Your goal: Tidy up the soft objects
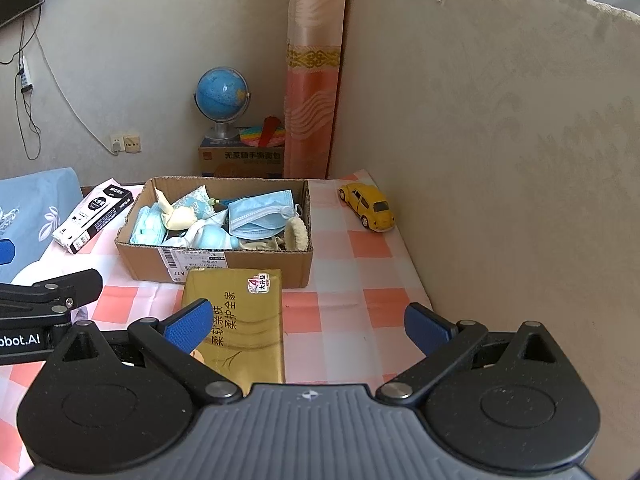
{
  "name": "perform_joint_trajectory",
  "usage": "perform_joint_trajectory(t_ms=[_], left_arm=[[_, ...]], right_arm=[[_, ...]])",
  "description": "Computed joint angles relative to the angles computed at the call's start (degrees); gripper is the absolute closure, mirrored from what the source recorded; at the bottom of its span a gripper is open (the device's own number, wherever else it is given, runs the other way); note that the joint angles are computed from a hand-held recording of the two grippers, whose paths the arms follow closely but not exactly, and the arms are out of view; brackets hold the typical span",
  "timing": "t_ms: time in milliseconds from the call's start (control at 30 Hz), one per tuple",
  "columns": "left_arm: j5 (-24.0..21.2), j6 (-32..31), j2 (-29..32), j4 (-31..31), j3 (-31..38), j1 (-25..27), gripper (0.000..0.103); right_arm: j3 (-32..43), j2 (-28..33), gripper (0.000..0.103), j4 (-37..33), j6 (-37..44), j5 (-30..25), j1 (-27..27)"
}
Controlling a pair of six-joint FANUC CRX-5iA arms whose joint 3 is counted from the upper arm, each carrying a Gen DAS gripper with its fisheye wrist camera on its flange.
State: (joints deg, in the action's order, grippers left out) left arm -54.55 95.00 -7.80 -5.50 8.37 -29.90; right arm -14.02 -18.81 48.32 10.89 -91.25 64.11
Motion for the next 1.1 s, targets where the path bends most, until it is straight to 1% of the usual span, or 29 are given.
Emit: perform_joint_trajectory(t_ms=[1100], left_arm=[[-0.66, -0.02, 0.27, -1.02, 0.65, -0.37, 0.001]], right_arm=[[-0.67, -0.9, 0.0, -0.52, -1.24, -0.65, 0.58]])
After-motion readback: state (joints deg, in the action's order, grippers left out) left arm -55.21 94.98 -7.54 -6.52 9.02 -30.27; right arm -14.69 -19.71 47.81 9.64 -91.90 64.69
